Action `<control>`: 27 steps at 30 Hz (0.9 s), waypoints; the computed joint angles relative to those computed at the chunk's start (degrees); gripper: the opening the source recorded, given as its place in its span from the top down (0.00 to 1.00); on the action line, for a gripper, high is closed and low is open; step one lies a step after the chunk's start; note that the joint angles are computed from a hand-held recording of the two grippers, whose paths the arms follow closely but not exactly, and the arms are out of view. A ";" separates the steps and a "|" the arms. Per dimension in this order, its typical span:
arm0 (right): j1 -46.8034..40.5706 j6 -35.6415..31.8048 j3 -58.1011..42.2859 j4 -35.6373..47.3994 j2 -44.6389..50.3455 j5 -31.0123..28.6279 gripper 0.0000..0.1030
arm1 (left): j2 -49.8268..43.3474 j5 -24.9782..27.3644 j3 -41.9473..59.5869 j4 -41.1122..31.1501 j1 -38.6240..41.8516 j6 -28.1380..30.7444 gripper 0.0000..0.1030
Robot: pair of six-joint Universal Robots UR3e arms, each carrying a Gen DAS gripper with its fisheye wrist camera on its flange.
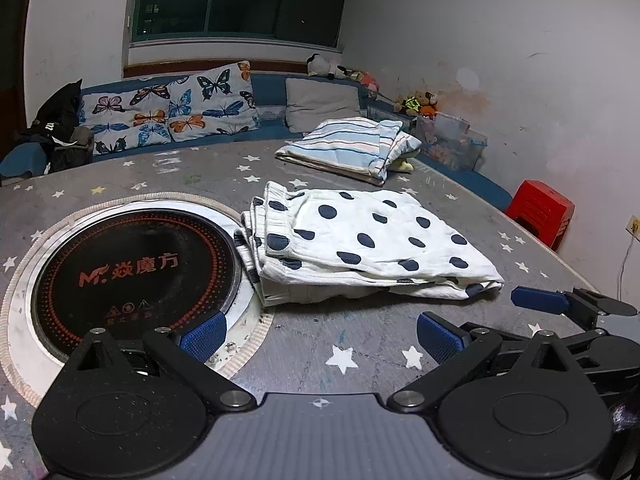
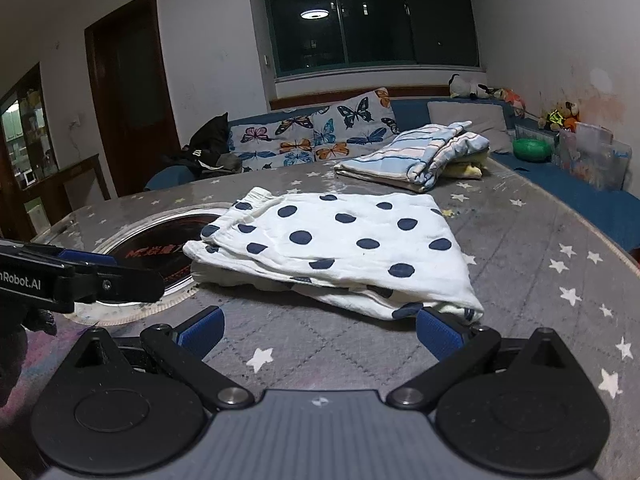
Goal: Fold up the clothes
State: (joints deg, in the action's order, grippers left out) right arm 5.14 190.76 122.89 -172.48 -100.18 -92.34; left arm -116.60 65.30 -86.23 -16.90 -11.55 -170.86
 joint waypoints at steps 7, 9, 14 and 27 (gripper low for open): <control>1.67 0.02 -0.77 2.10 -0.05 -3.32 0.00 | 1.64 0.44 -1.31 -1.11 -0.29 -0.02 0.00; 1.50 0.08 -0.31 2.09 -0.27 -3.36 0.00 | 1.60 0.21 -1.31 -0.97 -0.35 -0.25 0.00; 2.23 0.43 -0.59 2.59 0.29 -4.62 0.00 | 1.10 0.60 -0.84 -1.47 -0.96 -0.31 0.00; 5.01 2.20 -1.77 3.72 1.99 -8.71 0.00 | 1.42 0.78 -2.59 -0.56 -1.19 -0.97 0.00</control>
